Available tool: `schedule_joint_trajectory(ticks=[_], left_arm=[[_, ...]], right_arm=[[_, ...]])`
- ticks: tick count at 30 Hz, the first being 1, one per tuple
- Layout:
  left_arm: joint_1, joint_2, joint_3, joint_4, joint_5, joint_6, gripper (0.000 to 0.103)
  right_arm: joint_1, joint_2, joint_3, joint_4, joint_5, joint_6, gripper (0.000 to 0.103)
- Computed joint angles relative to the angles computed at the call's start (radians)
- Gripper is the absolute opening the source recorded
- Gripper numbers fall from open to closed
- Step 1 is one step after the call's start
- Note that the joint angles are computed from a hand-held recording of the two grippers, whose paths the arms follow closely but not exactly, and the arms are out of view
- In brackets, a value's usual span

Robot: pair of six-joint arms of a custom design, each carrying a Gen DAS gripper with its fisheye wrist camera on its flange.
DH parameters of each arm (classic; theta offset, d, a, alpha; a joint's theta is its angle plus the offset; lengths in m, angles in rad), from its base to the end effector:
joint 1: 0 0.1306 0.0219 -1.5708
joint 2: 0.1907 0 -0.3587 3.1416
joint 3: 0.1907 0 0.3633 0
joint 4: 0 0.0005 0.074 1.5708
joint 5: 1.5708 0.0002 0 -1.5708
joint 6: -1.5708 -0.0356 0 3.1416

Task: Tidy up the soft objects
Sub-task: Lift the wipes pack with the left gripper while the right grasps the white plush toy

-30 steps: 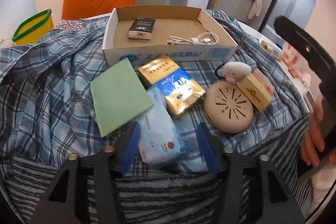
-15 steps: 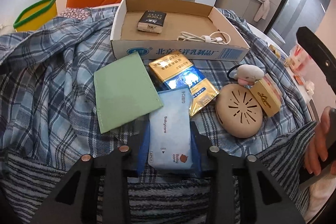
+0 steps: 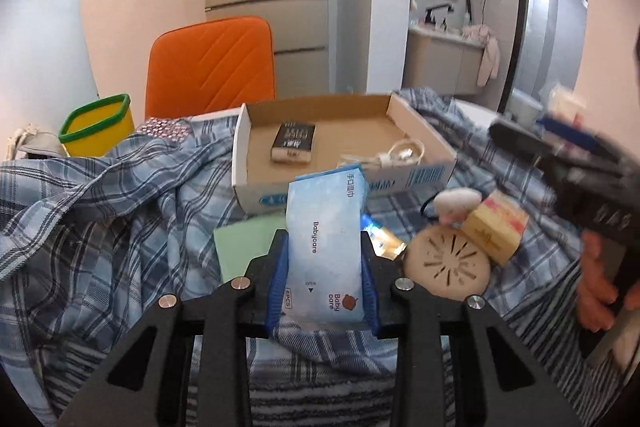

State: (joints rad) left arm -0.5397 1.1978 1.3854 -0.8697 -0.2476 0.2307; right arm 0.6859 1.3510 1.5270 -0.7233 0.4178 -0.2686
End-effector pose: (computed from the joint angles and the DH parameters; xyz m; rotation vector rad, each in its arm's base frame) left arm 0.3456 -0.1974 0.4825 0.2125 2.2220 -0.1417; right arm 0.3655 0.2798 0.4971 -0.1863 2.0612 0.1432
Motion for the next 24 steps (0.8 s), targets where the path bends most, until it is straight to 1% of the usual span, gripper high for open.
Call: schedule_joint_trajectory(ticks=[3, 5, 6, 7, 9, 11, 12, 13, 15, 16, 17, 18, 19, 21, 24], left_arm=[[0.008, -0.032, -0.033, 0.077, -0.023, 0.012, 0.031], [0.008, -0.051, -0.054, 0.12, -0.056, 0.019, 0.031], [0.007, -0.057, -0.06, 0.134, -0.071, 0.021, 0.031], [0.006, -0.059, -0.063, 0.14, -0.078, 0.021, 0.031], [0.002, -0.055, -0.063, 0.137, -0.082, 0.016, 0.031], [-0.001, -0.049, -0.057, 0.126, -0.083, 0.011, 0.031], [-0.003, -0.05, -0.056, 0.122, -0.083, 0.013, 0.031], [-0.003, -0.048, -0.055, 0.121, -0.082, 0.014, 0.031], [-0.001, -0.044, -0.052, 0.111, -0.074, 0.017, 0.031], [-0.002, -0.042, -0.05, 0.102, -0.071, 0.02, 0.031], [-0.001, -0.038, -0.046, 0.096, -0.069, 0.022, 0.031], [-0.001, -0.037, -0.045, 0.092, -0.067, 0.026, 0.031], [-0.001, -0.038, -0.046, 0.091, -0.065, 0.028, 0.031], [-0.005, -0.04, -0.049, 0.093, -0.07, 0.026, 0.031], [-0.012, -0.048, -0.057, 0.108, -0.08, 0.017, 0.031]], right_arm=[[-0.022, 0.056, 0.063, -0.109, -0.118, 0.006, 0.103], [-0.02, 0.089, 0.092, -0.16, -0.122, 0.004, 0.103], [-0.022, 0.103, 0.106, -0.183, -0.125, 0.002, 0.1], [-0.025, 0.12, 0.124, -0.212, -0.135, -0.001, 0.093], [-0.03, 0.143, 0.146, -0.251, -0.146, -0.013, 0.088], [-0.037, 0.168, 0.171, -0.293, -0.163, -0.029, 0.078], [-0.04, 0.176, 0.178, -0.303, -0.172, -0.033, 0.07], [-0.045, 0.185, 0.185, -0.317, -0.186, -0.039, 0.066], [-0.052, 0.197, 0.197, -0.337, -0.204, -0.043, 0.048], [-0.055, 0.201, 0.2, -0.345, -0.211, -0.045, 0.042], [-0.058, 0.199, 0.198, -0.343, -0.214, -0.044, 0.042], [-0.058, 0.196, 0.194, -0.338, -0.216, -0.043, 0.039], [-0.057, 0.186, 0.181, -0.321, -0.216, -0.039, 0.034], [-0.054, 0.167, 0.161, -0.29, -0.21, -0.032, 0.029], [-0.041, 0.125, 0.118, -0.223, -0.177, -0.015, 0.029]])
